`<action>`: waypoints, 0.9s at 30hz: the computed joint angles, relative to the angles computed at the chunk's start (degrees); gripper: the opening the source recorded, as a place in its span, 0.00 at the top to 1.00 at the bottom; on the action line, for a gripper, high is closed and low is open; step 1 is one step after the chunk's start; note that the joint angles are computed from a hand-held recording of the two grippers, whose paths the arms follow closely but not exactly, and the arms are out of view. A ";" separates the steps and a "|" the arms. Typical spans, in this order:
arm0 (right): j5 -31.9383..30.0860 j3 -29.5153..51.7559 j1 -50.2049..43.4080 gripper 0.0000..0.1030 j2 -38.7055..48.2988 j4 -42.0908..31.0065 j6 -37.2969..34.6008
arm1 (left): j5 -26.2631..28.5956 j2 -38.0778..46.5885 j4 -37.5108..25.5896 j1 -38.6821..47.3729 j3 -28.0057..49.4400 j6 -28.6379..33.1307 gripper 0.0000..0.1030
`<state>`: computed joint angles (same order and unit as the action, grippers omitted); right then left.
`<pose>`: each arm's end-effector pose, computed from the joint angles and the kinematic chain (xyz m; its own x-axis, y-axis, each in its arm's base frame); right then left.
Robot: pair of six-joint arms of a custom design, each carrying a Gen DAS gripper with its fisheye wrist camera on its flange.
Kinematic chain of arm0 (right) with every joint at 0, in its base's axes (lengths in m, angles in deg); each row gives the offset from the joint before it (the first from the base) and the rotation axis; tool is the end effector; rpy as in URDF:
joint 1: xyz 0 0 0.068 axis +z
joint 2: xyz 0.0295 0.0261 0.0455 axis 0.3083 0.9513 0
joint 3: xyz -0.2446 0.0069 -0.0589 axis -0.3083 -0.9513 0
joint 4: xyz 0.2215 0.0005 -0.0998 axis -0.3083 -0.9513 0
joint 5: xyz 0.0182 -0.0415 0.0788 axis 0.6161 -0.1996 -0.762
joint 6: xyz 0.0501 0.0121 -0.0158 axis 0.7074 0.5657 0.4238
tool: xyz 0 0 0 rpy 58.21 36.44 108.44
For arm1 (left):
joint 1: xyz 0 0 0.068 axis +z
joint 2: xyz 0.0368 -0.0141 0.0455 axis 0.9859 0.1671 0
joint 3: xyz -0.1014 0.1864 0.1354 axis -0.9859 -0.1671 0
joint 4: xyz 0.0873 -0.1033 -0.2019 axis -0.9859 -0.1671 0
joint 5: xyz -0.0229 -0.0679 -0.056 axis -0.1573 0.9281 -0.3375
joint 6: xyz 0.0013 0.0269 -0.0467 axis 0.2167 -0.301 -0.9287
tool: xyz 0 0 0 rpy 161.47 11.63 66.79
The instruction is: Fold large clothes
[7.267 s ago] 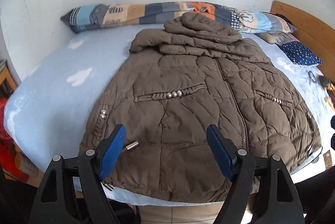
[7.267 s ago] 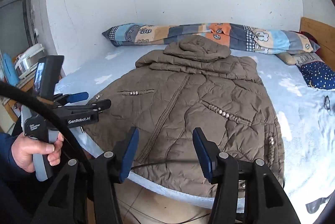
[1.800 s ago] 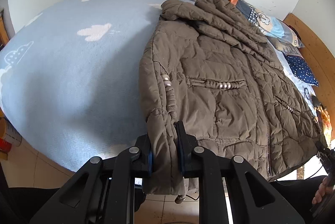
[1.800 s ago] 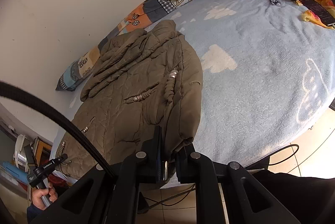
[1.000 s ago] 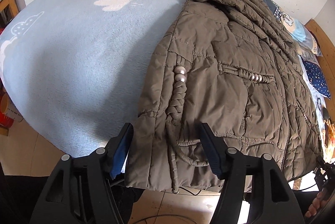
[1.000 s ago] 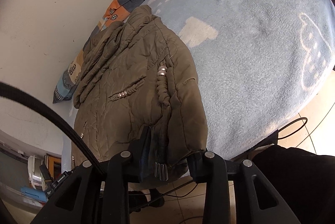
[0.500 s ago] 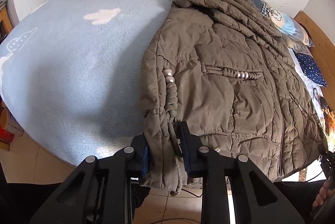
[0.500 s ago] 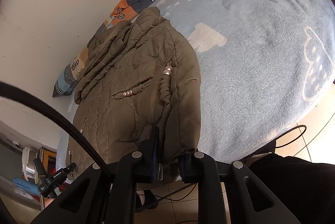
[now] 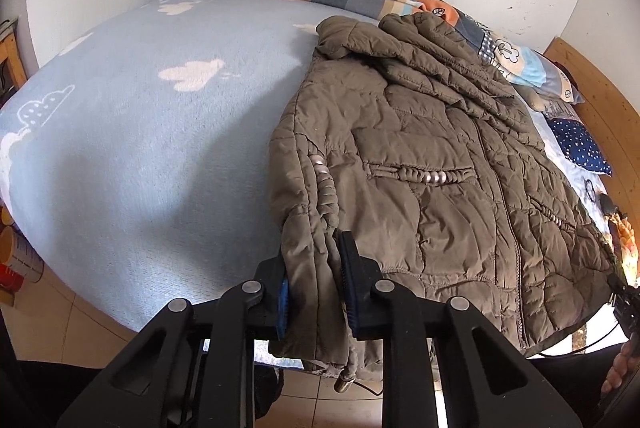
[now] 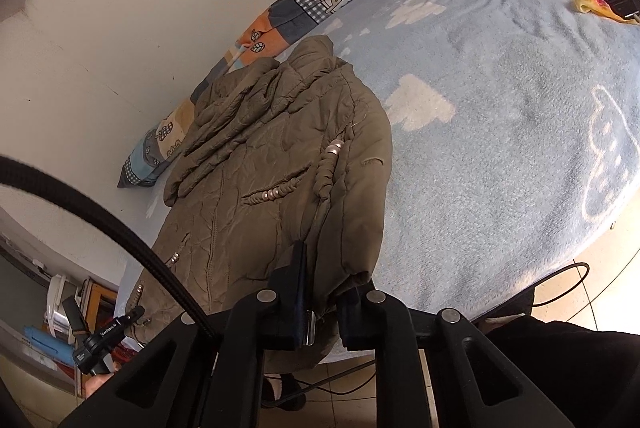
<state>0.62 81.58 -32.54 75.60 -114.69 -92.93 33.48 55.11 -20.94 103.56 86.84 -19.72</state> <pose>0.1226 -0.1068 0.1584 -0.6450 0.5805 -0.4970 0.2143 0.7616 0.6115 0.2590 0.0951 0.1534 -0.8097 -0.1259 -0.5731 0.0113 0.9732 -0.2298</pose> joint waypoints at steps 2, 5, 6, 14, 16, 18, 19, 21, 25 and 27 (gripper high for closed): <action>-0.54 0.05 -0.22 0.87 -0.40 -0.29 0.03 | 0.29 -0.60 0.27 0.03 -0.17 0.10 0.80; -1.78 0.32 -1.44 0.87 -0.89 -1.40 -1.07 | 0.74 -1.71 0.63 0.28 -0.60 0.41 0.80; -2.19 0.61 -1.82 0.87 -0.79 -1.87 -1.59 | 0.72 -2.13 0.87 0.20 -0.80 0.41 0.80; -3.55 1.65 -2.35 0.87 -2.25 -3.05 -1.76 | 2.20 -3.59 0.54 0.60 -0.51 0.83 0.80; -3.46 1.71 -2.18 0.87 -2.45 -3.10 -1.55 | 3.26 -2.72 -0.92 1.15 0.85 0.98 0.80; -3.12 1.65 -1.69 0.87 -2.67 -2.69 -1.00 | 4.48 -1.85 -2.43 1.81 2.30 0.93 0.80; -2.99 1.74 -1.47 0.87 -2.82 -2.60 -0.78 | 5.10 -1.45 -3.28 2.08 3.08 0.86 0.80; -3.09 2.07 -1.24 0.87 -3.02 -2.63 -0.46 | 6.10 -0.82 -4.62 2.51 4.35 0.83 0.80; -3.89 3.32 -1.13 0.87 -3.57 -3.37 -0.31 | 6.79 -0.81 -6.17 2.51 6.10 0.99 0.80; -4.06 3.98 -0.78 0.87 -3.78 -3.37 0.12 | 6.87 -0.91 -6.51 2.33 6.72 1.08 0.80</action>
<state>-3.44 85.55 -33.32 71.82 -118.06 -92.80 40.34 54.20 -27.45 105.90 93.56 -18.65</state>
